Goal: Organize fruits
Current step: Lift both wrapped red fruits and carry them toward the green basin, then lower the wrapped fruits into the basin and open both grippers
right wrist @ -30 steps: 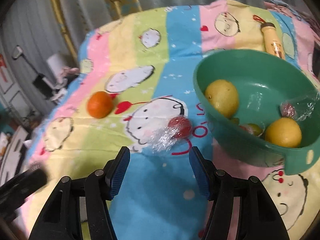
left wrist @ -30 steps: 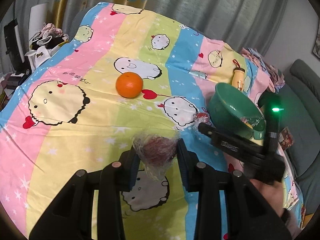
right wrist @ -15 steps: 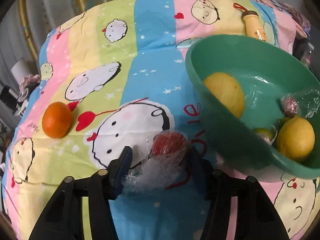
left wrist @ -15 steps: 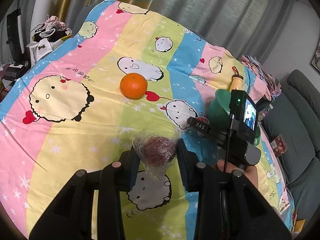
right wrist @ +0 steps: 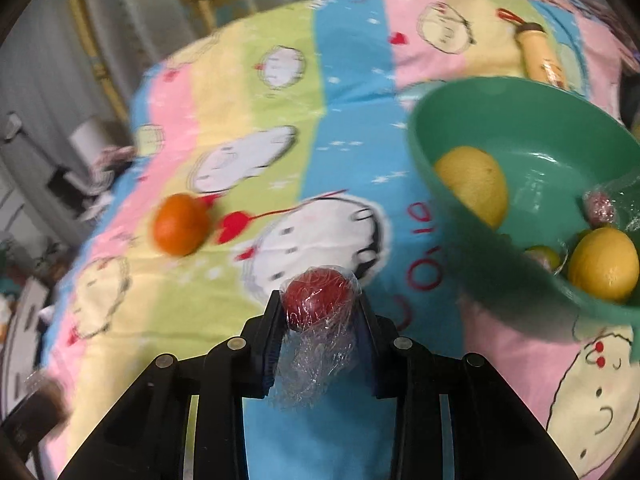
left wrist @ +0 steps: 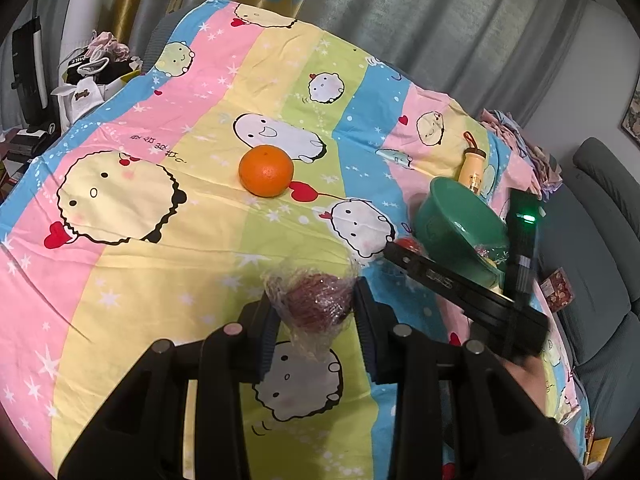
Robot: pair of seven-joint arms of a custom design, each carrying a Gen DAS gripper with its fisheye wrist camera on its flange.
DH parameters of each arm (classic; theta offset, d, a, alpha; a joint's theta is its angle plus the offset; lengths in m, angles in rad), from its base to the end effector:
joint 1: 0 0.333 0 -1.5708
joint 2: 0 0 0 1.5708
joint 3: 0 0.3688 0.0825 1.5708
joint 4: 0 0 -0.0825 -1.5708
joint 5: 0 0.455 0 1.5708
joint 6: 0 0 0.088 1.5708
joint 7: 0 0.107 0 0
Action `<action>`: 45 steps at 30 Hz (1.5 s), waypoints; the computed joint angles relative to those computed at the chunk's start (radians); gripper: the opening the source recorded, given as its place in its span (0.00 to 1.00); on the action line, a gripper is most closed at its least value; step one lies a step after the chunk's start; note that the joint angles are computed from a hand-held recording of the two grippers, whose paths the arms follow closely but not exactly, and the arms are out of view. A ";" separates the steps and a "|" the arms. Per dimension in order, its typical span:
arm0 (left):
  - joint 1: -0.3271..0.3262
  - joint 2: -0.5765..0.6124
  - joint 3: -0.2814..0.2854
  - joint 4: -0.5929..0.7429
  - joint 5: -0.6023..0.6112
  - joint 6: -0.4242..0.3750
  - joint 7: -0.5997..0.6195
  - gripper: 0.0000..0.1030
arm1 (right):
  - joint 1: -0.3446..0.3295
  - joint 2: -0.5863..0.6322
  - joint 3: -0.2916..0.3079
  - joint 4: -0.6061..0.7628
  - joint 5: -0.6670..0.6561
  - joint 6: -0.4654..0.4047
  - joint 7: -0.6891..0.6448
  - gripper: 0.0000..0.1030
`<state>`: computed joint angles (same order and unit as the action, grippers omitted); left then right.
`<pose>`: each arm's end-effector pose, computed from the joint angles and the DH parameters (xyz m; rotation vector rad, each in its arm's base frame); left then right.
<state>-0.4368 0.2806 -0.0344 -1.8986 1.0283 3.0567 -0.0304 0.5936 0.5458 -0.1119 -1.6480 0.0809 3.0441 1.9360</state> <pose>0.6108 -0.3845 0.4410 -1.9558 1.6905 -1.2127 0.7195 0.3887 0.4048 -1.7043 1.5698 -0.3801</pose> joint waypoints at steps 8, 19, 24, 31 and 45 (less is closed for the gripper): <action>0.009 0.015 -0.024 0.007 -0.077 -0.006 0.093 0.34 | -0.019 -0.134 0.038 -0.163 0.027 0.097 -0.108 0.34; -0.015 0.030 -0.040 0.023 -0.192 -0.009 0.240 0.34 | 0.199 -0.251 -0.224 -0.315 -0.043 0.157 -0.081 0.34; -0.048 0.032 -0.022 0.041 -0.172 -0.029 0.238 0.34 | 0.306 -0.283 -0.350 -0.364 -0.038 0.185 -0.085 0.34; -0.024 0.052 -0.082 0.067 -0.263 -0.074 0.342 0.33 | 0.337 -0.309 -0.387 -0.398 0.034 0.216 -0.155 0.34; -0.052 0.123 -0.117 0.198 -0.369 -0.152 0.519 0.34 | 0.084 -0.345 -0.143 -0.434 0.178 0.284 -0.285 0.34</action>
<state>-0.4887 0.4035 -0.1515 -1.7010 0.6591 2.9050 0.4886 0.6773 0.2009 -0.2545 -2.0824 0.2592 3.3278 1.6507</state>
